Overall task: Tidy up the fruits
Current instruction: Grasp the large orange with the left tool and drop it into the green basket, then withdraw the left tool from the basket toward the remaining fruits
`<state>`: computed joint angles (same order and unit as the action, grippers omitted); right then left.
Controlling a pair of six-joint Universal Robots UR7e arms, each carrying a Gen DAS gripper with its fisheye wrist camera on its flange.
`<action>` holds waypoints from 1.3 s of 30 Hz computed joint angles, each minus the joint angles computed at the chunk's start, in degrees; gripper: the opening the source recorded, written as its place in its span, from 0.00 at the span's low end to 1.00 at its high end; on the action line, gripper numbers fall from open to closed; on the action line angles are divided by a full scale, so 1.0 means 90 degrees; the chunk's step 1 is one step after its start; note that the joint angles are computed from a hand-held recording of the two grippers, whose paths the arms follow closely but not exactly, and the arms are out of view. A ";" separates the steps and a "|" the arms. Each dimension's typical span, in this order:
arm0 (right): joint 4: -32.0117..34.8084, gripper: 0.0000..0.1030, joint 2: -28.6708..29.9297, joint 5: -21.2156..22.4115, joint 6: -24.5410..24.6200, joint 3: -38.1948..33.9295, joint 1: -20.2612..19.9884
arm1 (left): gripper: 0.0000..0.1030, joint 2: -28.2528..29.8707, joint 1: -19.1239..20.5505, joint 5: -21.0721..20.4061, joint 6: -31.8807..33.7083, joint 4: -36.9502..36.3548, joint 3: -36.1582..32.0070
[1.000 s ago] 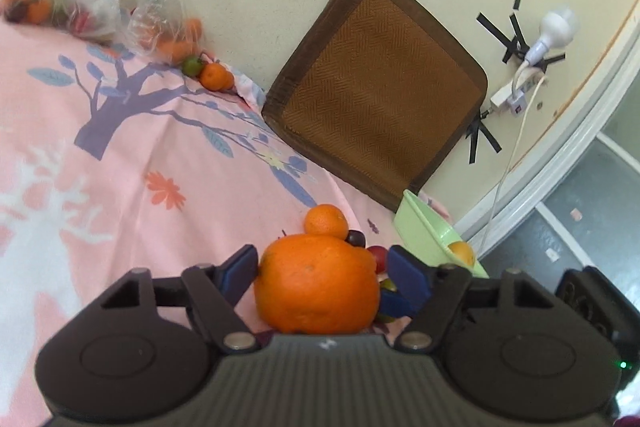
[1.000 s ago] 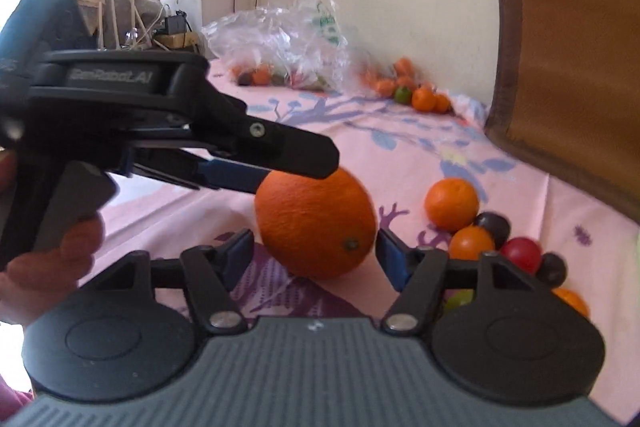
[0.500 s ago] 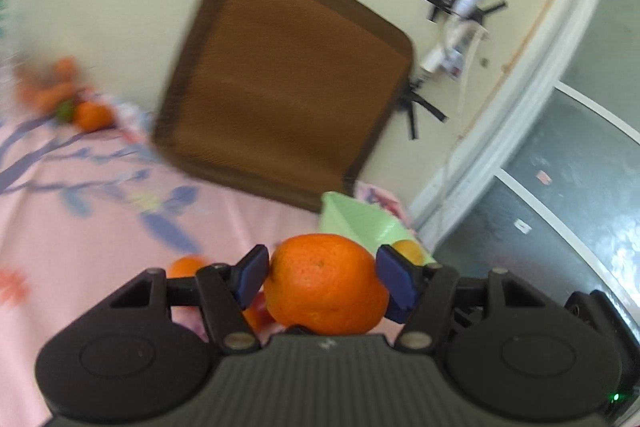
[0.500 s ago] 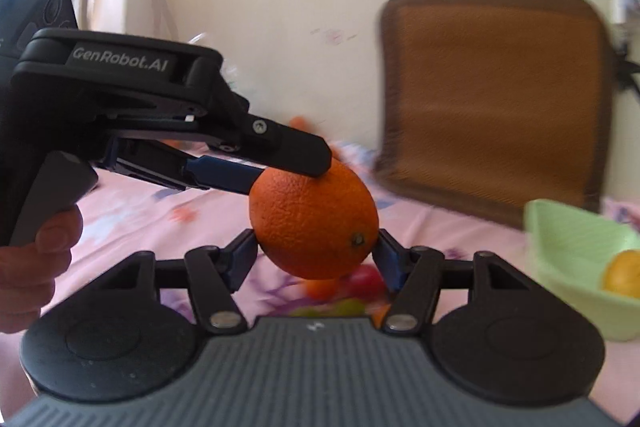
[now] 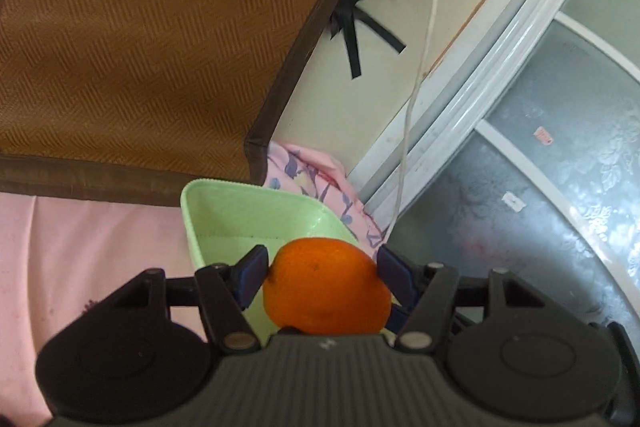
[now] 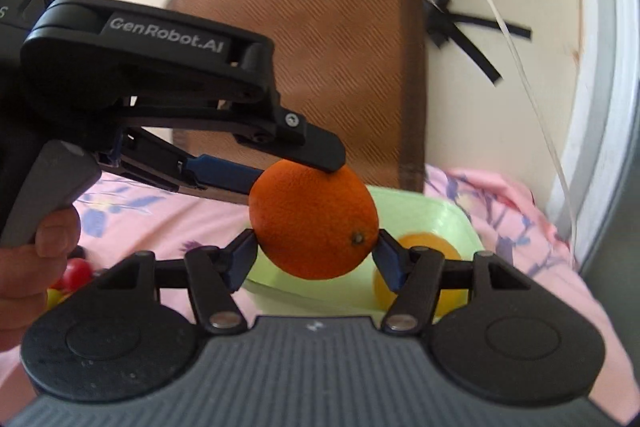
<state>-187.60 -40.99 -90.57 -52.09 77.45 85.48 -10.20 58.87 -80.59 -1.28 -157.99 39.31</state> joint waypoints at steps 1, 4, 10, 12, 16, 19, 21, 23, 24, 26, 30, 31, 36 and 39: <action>0.0032 0.63 0.0035 -0.0073 0.0035 -0.0048 0.0000 | 0.59 0.0070 0.0013 0.0023 -0.0012 0.0103 -0.0127; 0.0096 0.64 0.0057 -0.0088 0.0118 -0.0091 -0.0025 | 0.62 0.0151 0.0045 0.0002 -0.0072 0.0182 -0.0275; -0.0719 0.66 0.0032 0.0224 -0.0117 0.0269 -0.0116 | 0.61 -0.0277 -0.0021 0.0062 -0.0059 -0.0605 0.0506; -0.1068 0.66 0.0047 0.0361 -0.0248 0.0384 -0.0156 | 0.61 -0.0675 -0.0064 0.0049 -0.0005 -0.1229 0.1200; -0.1630 0.65 -0.0042 0.0760 -0.0064 0.0661 -0.0248 | 0.64 -0.1780 -0.0189 0.0429 0.0149 -0.2878 0.3162; -0.1830 0.65 -0.0060 0.1017 0.0319 0.0631 -0.0307 | 0.64 -0.2510 -0.0339 0.1285 0.0243 -0.3803 0.4498; -0.2041 0.65 -0.0073 0.1056 0.0451 0.0686 -0.0310 | 0.64 -0.2865 -0.0481 0.2107 0.0311 -0.4231 0.5224; -0.2035 0.65 -0.0158 0.1072 0.0547 0.0804 -0.0293 | 0.64 -0.3109 -0.0595 0.2742 0.0309 -0.4464 0.5773; -0.1930 0.65 -0.0240 0.1060 0.0625 0.0891 -0.0263 | 0.64 -0.3240 -0.0648 0.3052 0.0276 -0.4549 0.6071; -0.1783 0.65 -0.0438 0.1137 0.0794 0.1182 -0.0235 | 0.64 -0.3367 -0.0709 0.3473 0.0175 -0.4597 0.6426; -0.1490 0.65 -0.0849 0.1288 0.0769 0.1977 -0.0201 | 0.64 -0.3519 -0.0642 0.3515 -0.0145 -0.4576 0.6904; -0.1444 0.65 -0.0928 0.1300 0.0722 0.2162 -0.0189 | 0.64 -0.3524 -0.0613 0.3439 -0.0188 -0.4559 0.6960; -0.1028 0.62 -0.1237 0.1234 0.0663 0.2837 -0.0058 | 0.64 -0.3449 -0.0548 0.3250 -0.0154 -0.4523 0.7124; -0.0736 0.62 -0.1335 0.1275 0.0859 0.3060 -0.0030 | 0.64 -0.3369 -0.0555 0.3279 0.0016 -0.4649 0.7189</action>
<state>-194.22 -53.01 -79.10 -44.36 104.99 85.21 -40.53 53.87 -51.08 -1.13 -199.83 104.01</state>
